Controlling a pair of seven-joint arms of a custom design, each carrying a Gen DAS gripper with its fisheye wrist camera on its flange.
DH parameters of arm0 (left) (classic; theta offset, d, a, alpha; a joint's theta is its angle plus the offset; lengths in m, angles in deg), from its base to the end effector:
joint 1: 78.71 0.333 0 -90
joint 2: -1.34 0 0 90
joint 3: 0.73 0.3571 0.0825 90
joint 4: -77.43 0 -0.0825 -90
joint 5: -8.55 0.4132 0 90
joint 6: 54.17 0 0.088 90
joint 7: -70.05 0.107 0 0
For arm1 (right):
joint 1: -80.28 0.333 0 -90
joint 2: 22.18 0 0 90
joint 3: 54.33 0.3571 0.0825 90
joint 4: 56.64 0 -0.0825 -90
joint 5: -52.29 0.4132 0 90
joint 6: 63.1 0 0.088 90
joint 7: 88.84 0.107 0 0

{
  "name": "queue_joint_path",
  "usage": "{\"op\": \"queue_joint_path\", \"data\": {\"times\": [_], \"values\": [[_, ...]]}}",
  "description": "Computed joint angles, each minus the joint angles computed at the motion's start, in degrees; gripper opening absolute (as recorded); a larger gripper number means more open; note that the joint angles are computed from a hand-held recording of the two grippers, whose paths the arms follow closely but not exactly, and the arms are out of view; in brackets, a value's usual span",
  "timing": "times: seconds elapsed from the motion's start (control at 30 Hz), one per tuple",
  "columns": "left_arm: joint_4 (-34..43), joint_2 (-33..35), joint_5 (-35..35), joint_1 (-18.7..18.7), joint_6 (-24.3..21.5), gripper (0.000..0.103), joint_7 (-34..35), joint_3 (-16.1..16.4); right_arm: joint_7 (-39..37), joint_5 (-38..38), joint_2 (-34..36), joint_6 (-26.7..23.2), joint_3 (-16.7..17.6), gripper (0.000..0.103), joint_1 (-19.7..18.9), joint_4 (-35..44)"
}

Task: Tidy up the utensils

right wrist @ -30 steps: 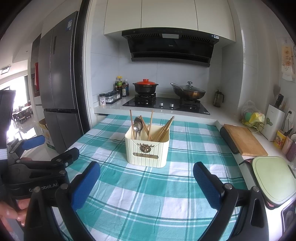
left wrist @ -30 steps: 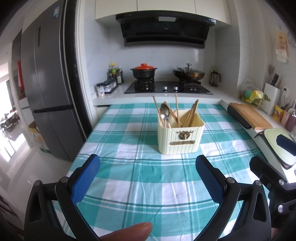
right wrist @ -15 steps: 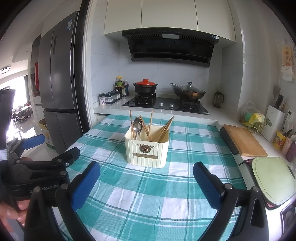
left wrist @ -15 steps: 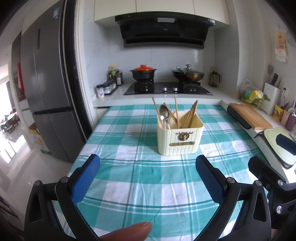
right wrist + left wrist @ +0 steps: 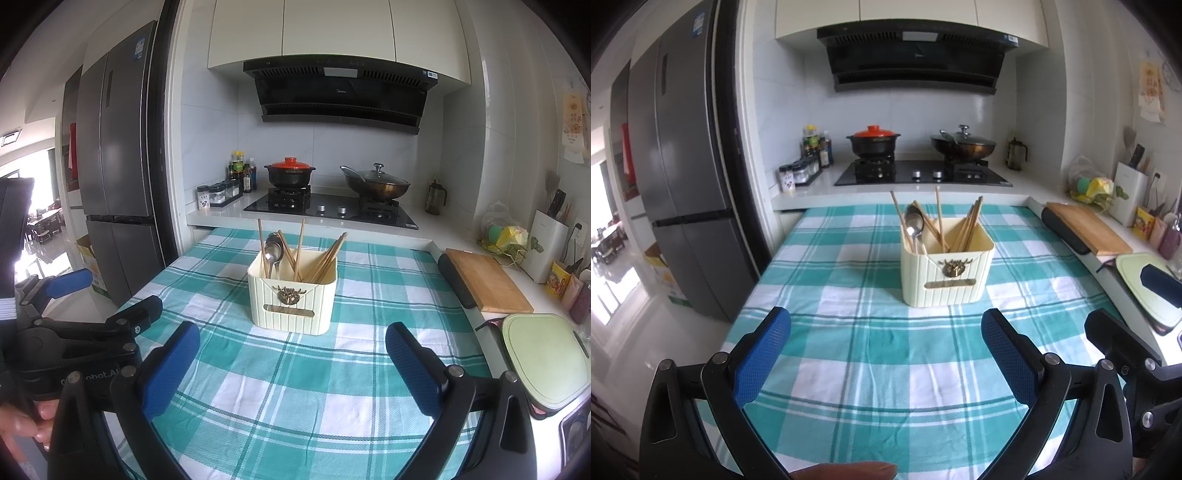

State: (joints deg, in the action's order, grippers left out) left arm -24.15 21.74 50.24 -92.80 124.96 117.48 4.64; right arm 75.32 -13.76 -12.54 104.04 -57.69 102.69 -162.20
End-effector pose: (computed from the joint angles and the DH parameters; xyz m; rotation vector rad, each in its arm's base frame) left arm 0.7030 -0.1753 0.4865 -1.4959 1.7477 -0.9339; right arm 0.6167 0.2756 0.5396 -1.6188 1.5087 -0.8574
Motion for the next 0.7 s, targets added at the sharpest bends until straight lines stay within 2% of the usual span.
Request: {"op": "queue_joint_path", "data": {"times": [0.27,0.53,0.63,0.7], "values": [[0.2,0.4,-1.5,0.9,-0.2,0.103,1.9,-1.2,0.0,0.1,0.1,-0.1,0.0,0.102,0.1,0.2],[0.4,0.8,-1.5,0.4,-0.6,0.103,2.2,-0.7,-1.4,1.3,0.2,1.0,-0.2,0.102,-0.3,-0.8],[0.1,0.7,-0.3,-1.3,-0.2,0.103,0.2,1.4,-1.9,1.8,0.4,1.2,-0.4,0.102,-0.2,-1.0],[-0.1,0.7,-1.1,0.2,-0.1,0.103,1.4,-0.4,-2.4,2.4,0.4,1.3,-0.5,0.102,-0.2,-1.0]]}}
